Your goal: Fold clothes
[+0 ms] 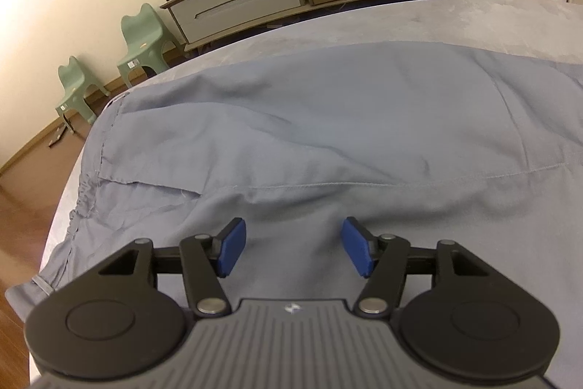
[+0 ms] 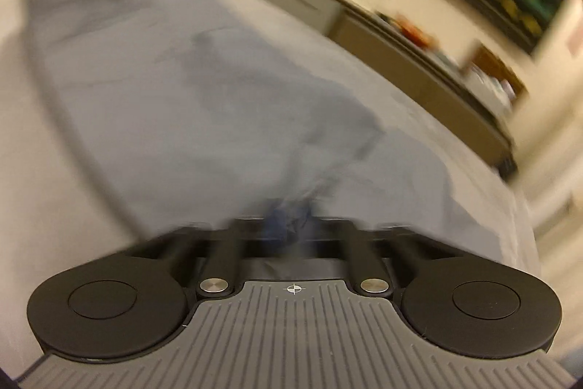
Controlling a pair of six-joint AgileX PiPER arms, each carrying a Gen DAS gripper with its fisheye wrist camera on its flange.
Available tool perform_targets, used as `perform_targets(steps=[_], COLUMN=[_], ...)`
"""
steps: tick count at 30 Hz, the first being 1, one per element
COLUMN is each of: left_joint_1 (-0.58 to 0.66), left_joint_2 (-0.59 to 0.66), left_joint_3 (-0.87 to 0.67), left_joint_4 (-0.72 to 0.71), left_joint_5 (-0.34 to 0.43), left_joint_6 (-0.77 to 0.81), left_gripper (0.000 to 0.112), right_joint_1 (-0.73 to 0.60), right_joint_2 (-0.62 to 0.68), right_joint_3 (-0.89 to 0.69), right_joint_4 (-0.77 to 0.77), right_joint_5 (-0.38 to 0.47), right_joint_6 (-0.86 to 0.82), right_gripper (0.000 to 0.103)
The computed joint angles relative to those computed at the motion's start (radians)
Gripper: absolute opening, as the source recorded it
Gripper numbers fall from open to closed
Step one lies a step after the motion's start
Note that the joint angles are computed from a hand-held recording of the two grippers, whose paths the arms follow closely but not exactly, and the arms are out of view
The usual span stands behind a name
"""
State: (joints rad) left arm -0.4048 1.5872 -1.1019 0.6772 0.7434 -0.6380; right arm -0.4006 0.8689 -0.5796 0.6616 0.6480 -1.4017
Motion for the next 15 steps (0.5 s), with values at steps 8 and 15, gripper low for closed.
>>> perform_targets(steps=[8,15], left_joint_1=[-0.001,-0.029], left_joint_2=[0.004,0.015], left_joint_3=[-0.005,-0.015], left_joint_4=[0.02,0.053], left_joint_5=[0.017,0.044], left_joint_6=[-0.033,-0.082], left_gripper=[0.066,0.064], right_joint_1=[-0.527,-0.583], right_joint_2=[0.244,0.179], right_joint_3=[-0.216,-0.085], right_joint_4=[0.408,0.436], right_joint_5=[0.062,0.363], right_joint_6=[-0.261,-0.505], right_gripper=[0.0,0.037])
